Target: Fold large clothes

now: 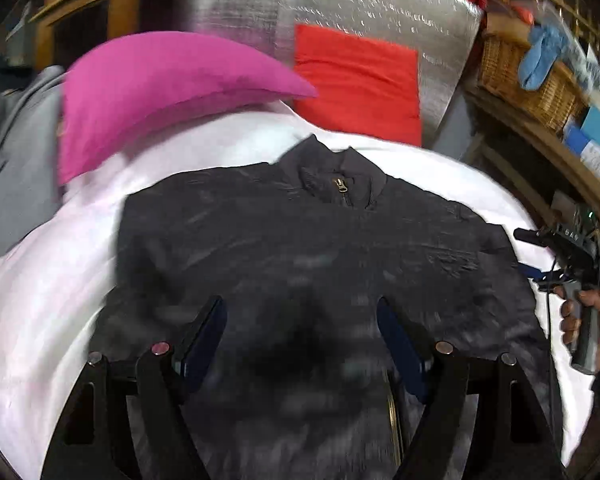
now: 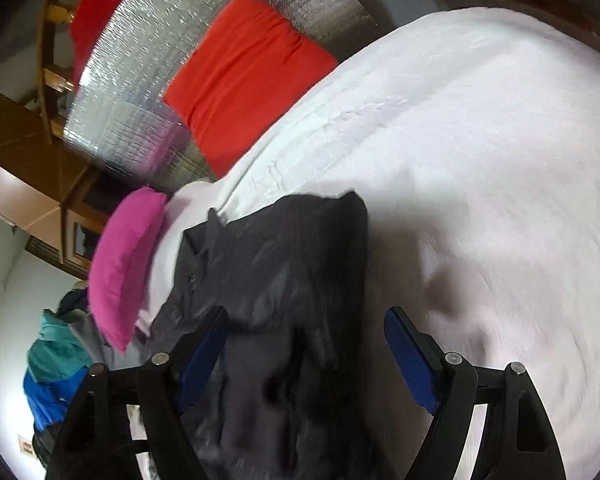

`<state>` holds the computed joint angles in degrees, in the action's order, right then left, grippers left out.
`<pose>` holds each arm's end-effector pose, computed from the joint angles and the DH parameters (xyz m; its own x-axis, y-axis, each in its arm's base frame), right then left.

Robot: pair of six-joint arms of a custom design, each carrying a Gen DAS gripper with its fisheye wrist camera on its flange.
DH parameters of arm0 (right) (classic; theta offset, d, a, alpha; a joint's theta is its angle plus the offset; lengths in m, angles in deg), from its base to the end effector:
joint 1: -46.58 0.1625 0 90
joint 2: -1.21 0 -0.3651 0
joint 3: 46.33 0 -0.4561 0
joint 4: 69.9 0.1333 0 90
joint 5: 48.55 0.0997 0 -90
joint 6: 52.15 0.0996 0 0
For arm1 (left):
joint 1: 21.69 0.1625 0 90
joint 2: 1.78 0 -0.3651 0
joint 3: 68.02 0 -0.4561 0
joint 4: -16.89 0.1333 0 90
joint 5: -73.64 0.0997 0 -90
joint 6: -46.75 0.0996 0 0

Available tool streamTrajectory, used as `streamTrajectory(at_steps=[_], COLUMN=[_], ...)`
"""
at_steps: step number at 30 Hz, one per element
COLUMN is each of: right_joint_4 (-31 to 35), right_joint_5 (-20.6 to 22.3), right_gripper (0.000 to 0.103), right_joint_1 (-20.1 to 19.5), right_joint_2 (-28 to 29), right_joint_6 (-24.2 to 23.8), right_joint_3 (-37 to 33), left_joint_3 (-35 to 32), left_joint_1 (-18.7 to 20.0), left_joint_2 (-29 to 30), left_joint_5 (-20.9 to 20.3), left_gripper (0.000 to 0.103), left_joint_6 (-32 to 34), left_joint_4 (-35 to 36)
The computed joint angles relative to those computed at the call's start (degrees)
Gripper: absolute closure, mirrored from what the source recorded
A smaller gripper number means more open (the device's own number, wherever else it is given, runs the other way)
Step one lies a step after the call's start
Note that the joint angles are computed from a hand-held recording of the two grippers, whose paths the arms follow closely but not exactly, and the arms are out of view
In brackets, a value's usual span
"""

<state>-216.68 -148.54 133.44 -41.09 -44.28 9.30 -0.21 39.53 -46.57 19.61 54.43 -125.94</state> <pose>0.0691 -0.8588 0.3004 -0.9622 0.2707 0.0306 0.1731 0.6944 -0.6985 -0.2197 -0.7983 0.2210 -0.7865 0.2342 -0.5715 0.5276 0.7358 -0.4246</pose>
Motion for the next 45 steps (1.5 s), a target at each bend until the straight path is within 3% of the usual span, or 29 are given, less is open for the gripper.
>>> streamTrajectory(at_steps=[1,2,3,5,7,9,10,11,12,14,16,18,21,23,24,26,29,32,36,40,42,45], right_joint_4=[1.3,1.9,0.5,0.1,4.6,1.7,0.9,-0.3,-3.8,-10.9,-14.3,-16.0,-11.0,-1.3,0.9,-1.3,-8.6,-13.3,-14.6,-15.7,-16.6,-19.9], right_joint_5=[0.3,0.5,-0.9,-7.6,-8.3,-6.7,-7.2,-7.9,-9.3,-11.8,-10.5,-9.8,-8.3,-13.4,-13.9,-14.6,-14.4,-13.5,-12.3,-10.5,-8.2,-9.1], right_gripper=[0.046,0.092,0.091,0.091,0.088,0.079,0.066,0.039,0.031,0.030,0.030,0.030,0.030,0.029,0.029,0.031,0.030,0.024,0.021,0.021,0.021,0.020], right_joint_1=[-0.2,-0.3,0.4,1.9,1.0,0.7,1.0,1.3,1.9,3.5,4.9,6.6,7.7,7.5,6.8,7.5,9.9,11.4,11.6,9.4,8.3,8.6], right_joint_2=[1.3,1.6,2.1,4.5,6.3,5.1,4.4,3.4,1.8,-0.6,-3.4,-4.9,-3.6,0.1,1.3,0.3,-4.8,-11.7,-22.7,-34.7,-39.1,-41.6], right_joint_6=[0.3,0.4,-1.8,-8.7,-7.5,-6.8,-6.2,-5.9,-6.5,-9.8,-13.0,-17.0,-19.9,-17.6,-15.3,-12.8,-14.8,-15.7,-11.3,-4.8,-2.4,-2.0], right_joint_3=[-2.0,-2.5,-3.1,-5.8,-8.5,-6.5,-5.4,-4.0,-1.2,3.5,8.4,12.0,11.8,6.9,5.4,6.0,12.5,22.2,38.6,57.0,63.5,69.2], left_joint_3=[-2.8,-5.7,-7.3,-6.0,-5.1,-4.6,-4.8,-4.9,-4.9,-2.1,1.3,1.9,-2.3,-3.2,-4.2,-4.0,5.8,17.3,29.3,39.6,42.8,47.0], left_joint_1=[0.5,0.8,1.1,1.3,1.1,0.8,0.8,0.8,0.7,0.4,0.2,0.1,1.9,1.2,1.2,1.0,-0.1,-0.5,0.4,1.3,1.8,1.9], left_joint_2=[2.4,4.8,6.6,7.0,7.6,7.5,7.2,6.9,6.7,4.2,2.3,2.2,4.7,5.1,5.2,3.1,-5.4,-16.1,-29.3,-42.3,-45.7,-49.7], left_joint_5=[1.0,2.9,5.5,7.5,9.1,9.8,9.6,9.2,8.9,7.0,6.1,8.3,10.3,12.0,11.6,8.7,6.8,6.0,3.1,-0.8,-2.5,-2.9], left_gripper=[0.025,0.025,0.025,0.023,0.022,0.022,0.022,0.023,0.023,0.023,0.023,0.023,0.022,0.022,0.022,0.022,0.022,0.022,0.022,0.022,0.022,0.022], left_joint_6=[-0.7,-2.0,-2.4,0.3,3.8,4.1,3.9,3.6,3.3,3.4,5.7,5.7,-0.5,0.7,-0.8,-4.3,-0.3,-1.7,-9.2,-18.1,-19.9,-21.6], left_joint_4=[2.5,6.2,7.8,4.1,0.5,0.2,1.4,2.1,2.2,-1.3,-8.1,-9.6,2.1,3.4,5.9,9.2,0.2,-1.6,3.4,12.3,13.9,15.4])
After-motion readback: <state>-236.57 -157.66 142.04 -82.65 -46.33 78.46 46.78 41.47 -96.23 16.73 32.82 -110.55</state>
